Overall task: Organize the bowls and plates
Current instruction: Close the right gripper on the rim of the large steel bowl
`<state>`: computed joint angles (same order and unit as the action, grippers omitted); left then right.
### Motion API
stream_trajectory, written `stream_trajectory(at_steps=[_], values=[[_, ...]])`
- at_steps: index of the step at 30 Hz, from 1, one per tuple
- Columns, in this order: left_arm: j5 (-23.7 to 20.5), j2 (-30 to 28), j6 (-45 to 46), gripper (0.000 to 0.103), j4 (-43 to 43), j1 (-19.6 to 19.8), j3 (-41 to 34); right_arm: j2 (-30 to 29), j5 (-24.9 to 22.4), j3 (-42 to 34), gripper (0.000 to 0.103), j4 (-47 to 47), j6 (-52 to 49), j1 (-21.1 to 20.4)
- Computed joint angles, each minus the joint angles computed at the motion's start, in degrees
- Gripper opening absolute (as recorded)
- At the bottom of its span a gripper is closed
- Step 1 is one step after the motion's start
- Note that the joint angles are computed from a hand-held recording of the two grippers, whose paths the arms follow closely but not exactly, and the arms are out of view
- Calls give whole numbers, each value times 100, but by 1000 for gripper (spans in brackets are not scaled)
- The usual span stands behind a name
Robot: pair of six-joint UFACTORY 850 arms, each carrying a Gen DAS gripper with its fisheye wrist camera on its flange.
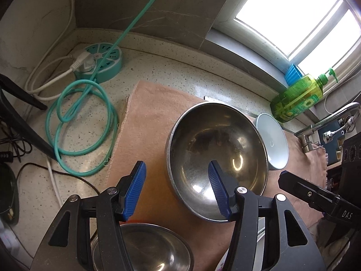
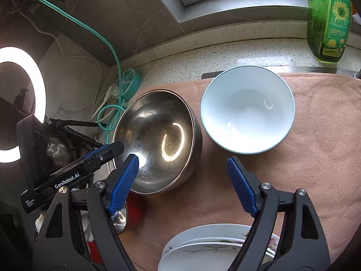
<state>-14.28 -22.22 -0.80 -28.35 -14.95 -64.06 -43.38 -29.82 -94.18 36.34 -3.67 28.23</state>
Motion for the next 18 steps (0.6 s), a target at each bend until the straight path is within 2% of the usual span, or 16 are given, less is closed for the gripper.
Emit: stream_trajectory(at_steps=[4, 7, 10, 13, 16, 18], values=[[-64, -74, 86, 47, -72, 23, -66, -174, -164, -177, 69, 81, 8, -22], [-92, -111, 25, 44, 33, 22, -115, -252, -158, -235, 67, -29, 108, -15], [-183, -189, 148, 40, -88, 60, -188, -370, -281, -363, 51, -61, 140, -24], [-221, -247, 187, 28, -111, 84, -230, -429, -345, -420, 45, -52, 116, -23], [-269, -298, 414, 24, -328, 106, -262, -465, -409, -467, 32, -75, 80, -15], [-281, -314, 462, 20, -356, 100, -272, -471, -434, -481, 28, -85, 71, -15]])
